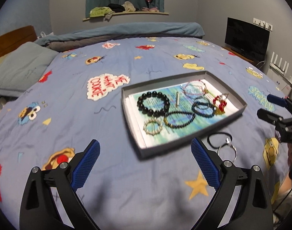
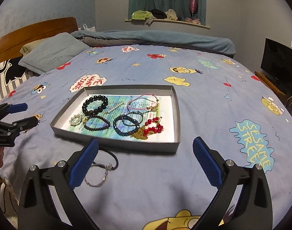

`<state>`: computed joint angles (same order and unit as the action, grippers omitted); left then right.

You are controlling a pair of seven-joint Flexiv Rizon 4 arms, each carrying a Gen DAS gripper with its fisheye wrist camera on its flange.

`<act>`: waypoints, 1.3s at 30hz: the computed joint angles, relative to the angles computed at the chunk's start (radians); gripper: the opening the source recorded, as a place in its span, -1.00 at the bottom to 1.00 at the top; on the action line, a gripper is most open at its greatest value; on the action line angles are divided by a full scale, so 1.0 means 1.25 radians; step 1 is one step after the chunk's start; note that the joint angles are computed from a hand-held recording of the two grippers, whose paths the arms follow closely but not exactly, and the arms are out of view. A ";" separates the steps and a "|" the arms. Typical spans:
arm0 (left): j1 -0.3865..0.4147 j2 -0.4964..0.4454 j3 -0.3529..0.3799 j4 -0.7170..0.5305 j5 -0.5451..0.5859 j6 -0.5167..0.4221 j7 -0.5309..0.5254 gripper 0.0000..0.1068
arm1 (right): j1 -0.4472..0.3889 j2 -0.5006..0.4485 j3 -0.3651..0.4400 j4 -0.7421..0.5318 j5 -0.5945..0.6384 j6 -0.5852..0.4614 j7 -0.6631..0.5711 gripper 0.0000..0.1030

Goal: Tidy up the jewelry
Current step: 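Withdraw both tools from the box toward the hair tie and hoop, then grasp silver hoop with left tool while right tool grasps black hair tie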

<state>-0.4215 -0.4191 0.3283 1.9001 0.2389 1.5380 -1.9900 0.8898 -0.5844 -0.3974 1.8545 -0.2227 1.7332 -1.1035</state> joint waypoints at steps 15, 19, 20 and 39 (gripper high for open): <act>-0.034 -0.049 -0.029 -0.001 0.009 -0.015 -0.041 0.79 | 0.011 0.000 -0.019 0.046 0.031 0.009 -0.014 0.89; -0.024 -0.079 -0.076 -0.023 -0.021 -0.006 0.000 0.79 | 0.011 0.000 -0.022 0.055 0.042 0.021 -0.019 0.89; -0.018 -0.087 -0.089 -0.027 -0.032 0.000 0.012 0.79 | 0.011 0.000 -0.023 0.057 0.046 0.022 -0.020 0.89; -0.105 -0.189 -0.062 -0.095 -0.146 0.078 0.138 -0.09 | -0.050 0.002 0.051 0.069 0.056 0.019 -0.041 0.89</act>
<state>-0.5526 -0.6553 0.2508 1.7813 0.0567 1.6356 -1.8172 0.8271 -0.5815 -0.3337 1.9413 -0.1522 1.7572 -1.1550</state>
